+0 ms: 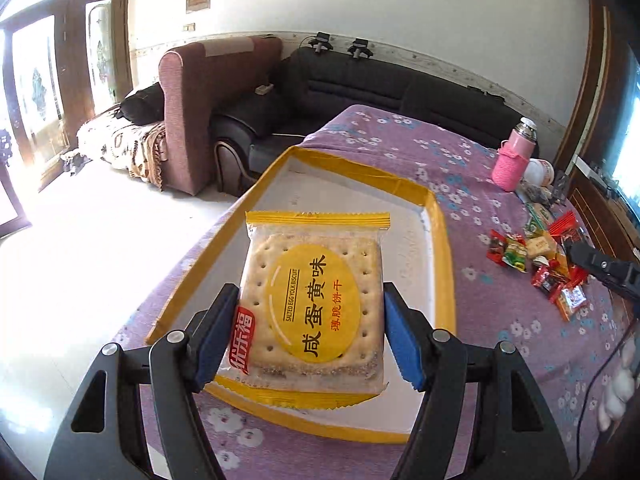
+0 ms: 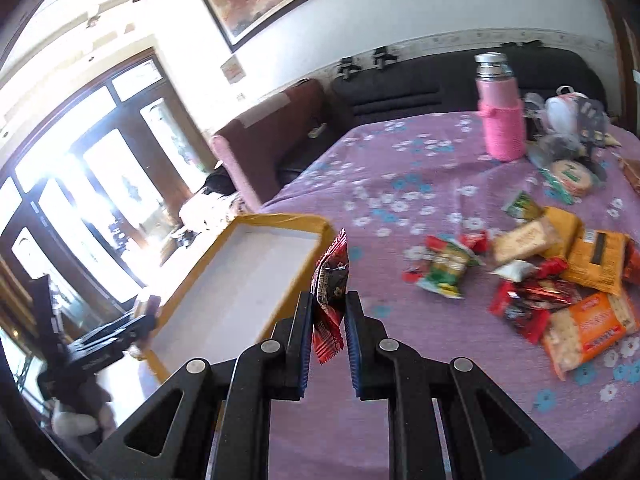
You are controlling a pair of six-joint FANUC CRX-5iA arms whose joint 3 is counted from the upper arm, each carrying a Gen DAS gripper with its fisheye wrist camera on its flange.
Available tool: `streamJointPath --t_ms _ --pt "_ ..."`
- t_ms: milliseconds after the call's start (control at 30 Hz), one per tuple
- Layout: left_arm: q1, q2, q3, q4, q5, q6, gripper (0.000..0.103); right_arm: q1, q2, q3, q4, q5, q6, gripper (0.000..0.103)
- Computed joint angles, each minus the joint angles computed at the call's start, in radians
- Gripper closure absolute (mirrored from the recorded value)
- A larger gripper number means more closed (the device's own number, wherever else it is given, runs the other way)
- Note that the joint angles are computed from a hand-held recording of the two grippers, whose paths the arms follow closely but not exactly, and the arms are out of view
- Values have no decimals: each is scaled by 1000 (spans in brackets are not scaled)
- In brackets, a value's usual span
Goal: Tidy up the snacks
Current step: 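Carry both snacks over the yellow tray and open both tools to drop them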
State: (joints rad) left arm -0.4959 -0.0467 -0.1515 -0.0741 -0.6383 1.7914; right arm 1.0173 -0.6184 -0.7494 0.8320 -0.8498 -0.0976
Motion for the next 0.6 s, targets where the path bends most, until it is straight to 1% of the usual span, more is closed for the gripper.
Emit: streamJointPath --t_ms 67,133,233,300,367,467,533,600 --pt "23 18 10 -10 -11 4 33 -32 97 90 -129 123 119 87" --pt "44 49 26 6 -24 -9 33 -54 200 176 -278 208 239 88" --pt "70 87 33 33 -31 -32 33 -66 356 287 -429 244 370 88" --pt "82 109 34 62 -36 -51 33 -78 430 340 -512 252 436 88" --pt "100 115 10 132 -20 -106 33 -83 494 376 -554 249 473 88" --pt "109 104 -14 174 2 -140 33 -91 560 412 -574 226 500 87" --pt "126 96 -35 236 16 -175 33 -84 584 421 -557 218 494 84" --pt "143 76 -68 301 38 -205 33 -72 590 412 -505 207 451 80"
